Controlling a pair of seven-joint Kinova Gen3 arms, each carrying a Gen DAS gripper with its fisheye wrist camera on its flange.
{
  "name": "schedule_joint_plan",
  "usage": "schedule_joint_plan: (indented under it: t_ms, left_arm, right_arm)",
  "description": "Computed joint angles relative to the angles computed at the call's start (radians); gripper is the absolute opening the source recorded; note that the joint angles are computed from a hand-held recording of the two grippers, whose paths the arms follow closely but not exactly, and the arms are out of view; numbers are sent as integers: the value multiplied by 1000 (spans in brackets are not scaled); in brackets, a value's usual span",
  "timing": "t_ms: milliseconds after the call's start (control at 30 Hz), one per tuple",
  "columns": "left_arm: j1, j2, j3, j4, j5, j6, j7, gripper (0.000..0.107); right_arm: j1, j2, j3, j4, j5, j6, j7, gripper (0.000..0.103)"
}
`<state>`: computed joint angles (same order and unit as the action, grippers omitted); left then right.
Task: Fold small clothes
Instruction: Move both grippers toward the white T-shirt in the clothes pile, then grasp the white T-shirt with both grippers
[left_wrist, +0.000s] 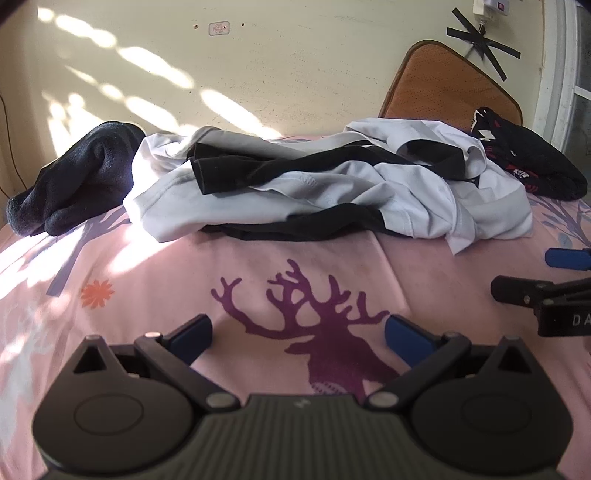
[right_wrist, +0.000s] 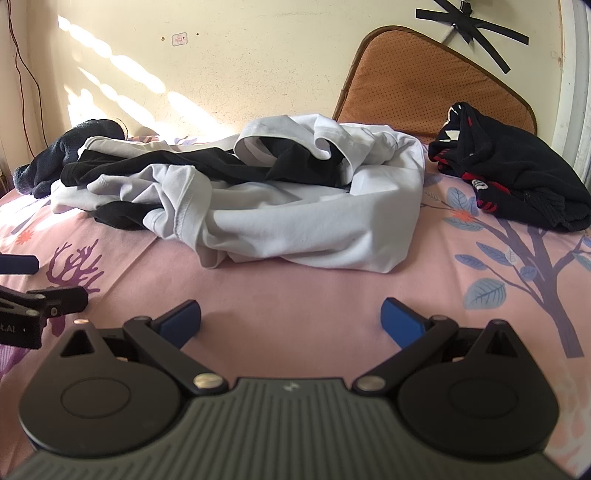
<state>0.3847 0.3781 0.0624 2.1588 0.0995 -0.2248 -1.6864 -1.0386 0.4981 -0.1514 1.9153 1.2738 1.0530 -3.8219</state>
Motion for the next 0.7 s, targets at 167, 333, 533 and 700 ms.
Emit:
schedule_joint_plan:
  t_ms: [167,333,533,700]
  left_arm:
    - [-222,-80,155,78,-195,-102,79,103]
    - [-147,-135,5,20,-137,-161,-15,103]
    - [-98,5,-24,-257,-74,77,-184,85]
    - [-51,139,-53,-463,-74,280,-186,57]
  right_arm:
    - [-39,-33,-13,96,129,1,-99,73]
    - [-33,-59,-57,133,198,103,-97,44]
    - [80,-100,-56,95,266,91,-45,44]
    - [214,-90,-50,14,289,-47,120,75]
